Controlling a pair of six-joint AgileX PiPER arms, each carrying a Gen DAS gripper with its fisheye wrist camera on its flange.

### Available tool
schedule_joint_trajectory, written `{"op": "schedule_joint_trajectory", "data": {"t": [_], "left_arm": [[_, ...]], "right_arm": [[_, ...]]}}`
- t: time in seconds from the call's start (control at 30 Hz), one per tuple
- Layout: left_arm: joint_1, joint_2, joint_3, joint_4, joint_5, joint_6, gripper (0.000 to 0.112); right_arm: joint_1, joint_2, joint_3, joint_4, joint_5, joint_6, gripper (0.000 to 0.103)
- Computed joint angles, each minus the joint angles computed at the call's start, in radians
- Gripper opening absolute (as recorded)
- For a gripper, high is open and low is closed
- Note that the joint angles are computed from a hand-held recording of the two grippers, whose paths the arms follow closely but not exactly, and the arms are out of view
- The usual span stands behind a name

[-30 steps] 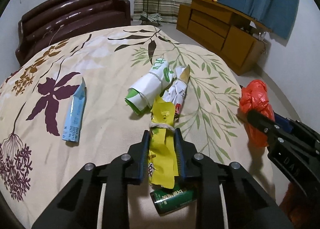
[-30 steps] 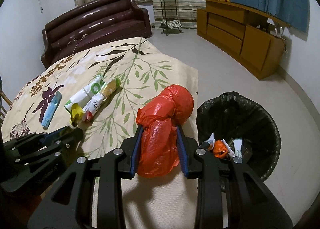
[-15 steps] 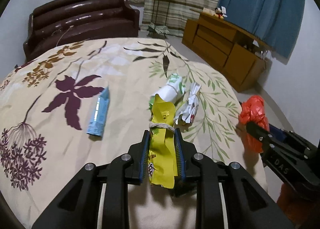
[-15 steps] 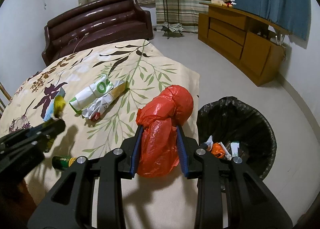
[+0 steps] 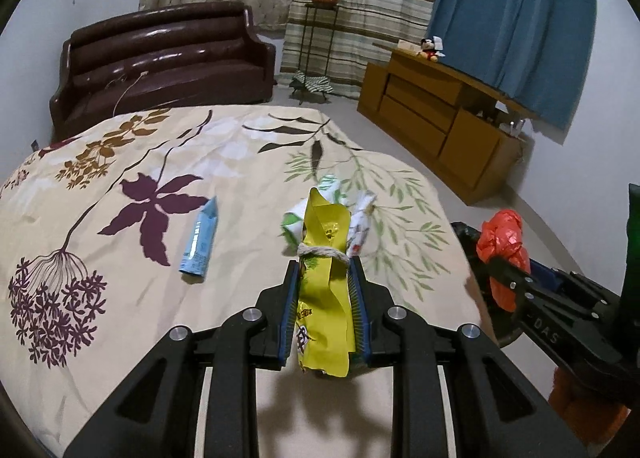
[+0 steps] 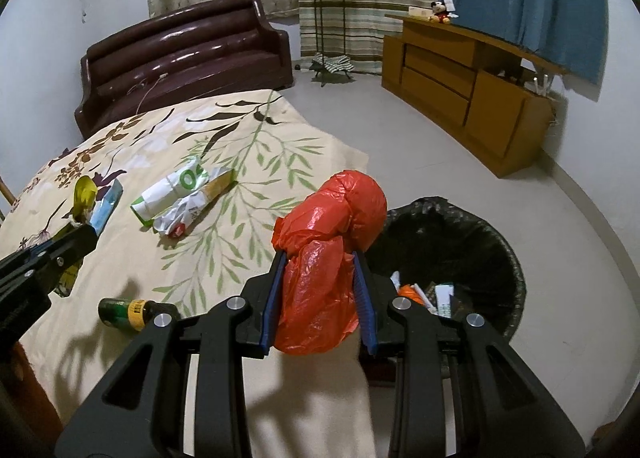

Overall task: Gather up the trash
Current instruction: 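Carry the red bag and yellow wrapper over the bin with both grippers, then open both grippers to drop the red bag and yellow wrapper into the bin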

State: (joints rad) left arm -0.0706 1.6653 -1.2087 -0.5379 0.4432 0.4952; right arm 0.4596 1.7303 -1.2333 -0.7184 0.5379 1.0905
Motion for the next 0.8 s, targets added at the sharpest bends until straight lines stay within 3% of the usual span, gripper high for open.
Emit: {"op": "schedule_joint_trajectory", "data": {"t": [0.33, 0.8], "left_arm": [[-0.119, -0.009, 0.006, 0.090, -0.062, -0.087, 0.025], [-0.297, 0.097, -0.100, 0.352, -0.093, -0.349, 0.025]], "right_arm": [[-0.047, -0.073, 0.088, -0.096, 0.007, 0.081, 0.031], [-0.175, -0.124, 0.175, -0.170, -0.029, 0.134, 0.031]]}}
